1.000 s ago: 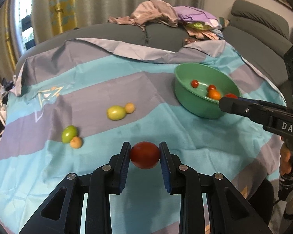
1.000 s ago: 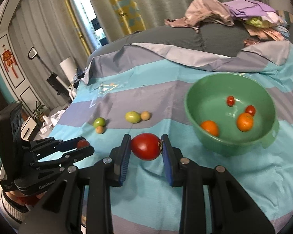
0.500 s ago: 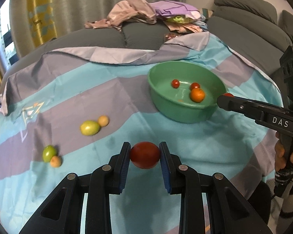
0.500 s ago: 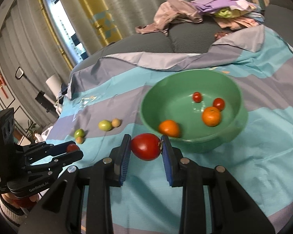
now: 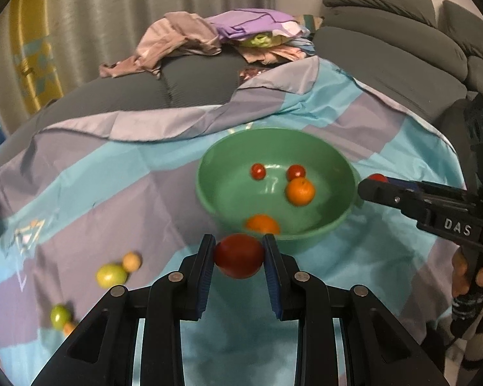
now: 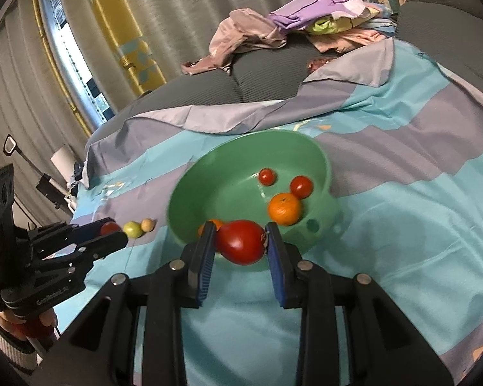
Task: Organize fruits
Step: 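Lower both tools over the green bowl and open them to release the tomatoes, then move both open tools back toward the green fruits on the sheet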
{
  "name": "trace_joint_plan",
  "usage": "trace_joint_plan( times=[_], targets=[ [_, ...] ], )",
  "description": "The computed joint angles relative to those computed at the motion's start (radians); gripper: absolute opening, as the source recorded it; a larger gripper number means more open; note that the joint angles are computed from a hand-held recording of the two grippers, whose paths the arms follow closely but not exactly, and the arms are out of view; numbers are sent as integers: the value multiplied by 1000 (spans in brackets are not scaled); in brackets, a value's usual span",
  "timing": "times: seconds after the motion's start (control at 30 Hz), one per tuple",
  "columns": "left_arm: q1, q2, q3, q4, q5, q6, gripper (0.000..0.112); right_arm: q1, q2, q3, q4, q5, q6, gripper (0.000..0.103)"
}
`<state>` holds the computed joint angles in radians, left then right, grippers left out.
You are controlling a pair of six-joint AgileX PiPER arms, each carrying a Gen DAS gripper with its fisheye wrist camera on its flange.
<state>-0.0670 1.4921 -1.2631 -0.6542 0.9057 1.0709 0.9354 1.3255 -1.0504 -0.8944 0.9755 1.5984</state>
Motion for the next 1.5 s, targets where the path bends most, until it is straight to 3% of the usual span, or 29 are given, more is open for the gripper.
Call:
trace_joint_plan(
  times=[0.23, 0.5, 0.9, 1.0, 1.07, 1.17, 1.4, 1.5],
  targets=[
    [-96, 125, -125, 39, 11, -99, 30, -70, 7, -5, 29, -39, -68, 33],
    [-156, 203, -162, 107, -18, -176, 30, -135, 66, -44, 87, -85, -186, 33],
    [-173, 206, -143, 144, -58, -181, 30, -137, 130, -98, 119, -26, -259, 34],
    [-174, 197, -138, 151, -63, -189, 30, -126, 124, -101, 116, -8, -243, 41],
    [-175, 181, -123, 157, -80, -191, 39, -111, 120, -105, 107, 10, -223, 51],
    [-159, 142, -87, 139, -100, -175, 59, -77, 106, -106, 92, 39, -188, 52],
    [-37, 37, 39, 90, -93, -97, 61, 25, 70, -79, 87, 82, -84, 57],
    [72, -15, 111, 57, -67, -23, 61, 71, 80, -83, 99, 108, -58, 57]
  ],
)
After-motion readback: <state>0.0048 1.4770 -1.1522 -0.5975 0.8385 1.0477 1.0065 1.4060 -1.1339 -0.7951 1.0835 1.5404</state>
